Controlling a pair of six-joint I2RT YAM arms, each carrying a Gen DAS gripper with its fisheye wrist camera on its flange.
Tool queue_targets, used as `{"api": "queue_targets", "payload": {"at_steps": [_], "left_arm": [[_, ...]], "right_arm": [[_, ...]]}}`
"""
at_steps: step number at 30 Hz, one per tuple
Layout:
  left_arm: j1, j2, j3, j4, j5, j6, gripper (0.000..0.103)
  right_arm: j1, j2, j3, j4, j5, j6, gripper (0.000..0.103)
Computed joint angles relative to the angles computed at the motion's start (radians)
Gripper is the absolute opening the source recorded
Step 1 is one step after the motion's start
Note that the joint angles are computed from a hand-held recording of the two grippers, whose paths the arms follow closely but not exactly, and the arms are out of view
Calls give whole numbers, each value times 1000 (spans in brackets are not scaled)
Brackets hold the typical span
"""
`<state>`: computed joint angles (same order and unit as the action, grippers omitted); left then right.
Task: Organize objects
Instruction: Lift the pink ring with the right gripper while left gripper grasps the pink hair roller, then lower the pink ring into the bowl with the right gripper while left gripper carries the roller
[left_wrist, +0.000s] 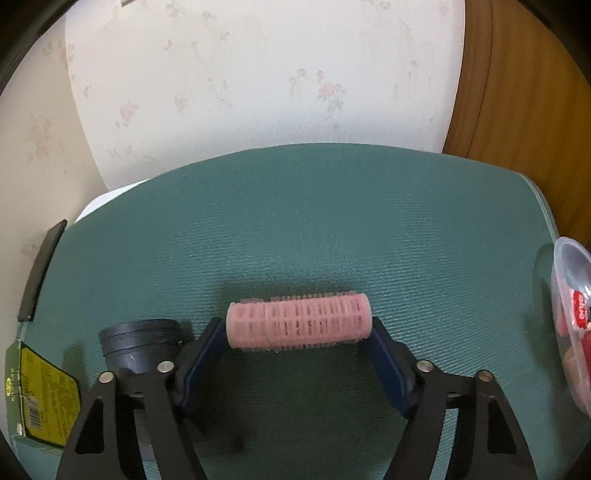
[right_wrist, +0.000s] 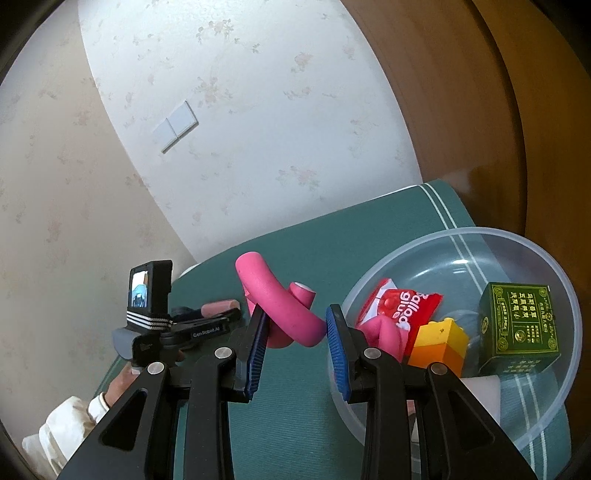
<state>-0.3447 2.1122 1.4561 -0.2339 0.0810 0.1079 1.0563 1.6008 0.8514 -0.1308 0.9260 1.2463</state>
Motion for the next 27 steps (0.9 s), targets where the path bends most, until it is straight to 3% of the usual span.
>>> {"api": "queue_targets", "payload": {"at_steps": [11, 14, 27], "left_arm": [[-12, -45, -59, 46, -13, -1, 73], [-17, -80, -99, 65, -1, 1, 73], [-85, -230, -254, 133, 25, 19, 73]], "right_arm": [[-1, -29, -15, -57, 39, 57, 33], [7, -47, -15, -122, 79, 105, 33], [11, -158, -61, -474, 174, 487, 33]]}}
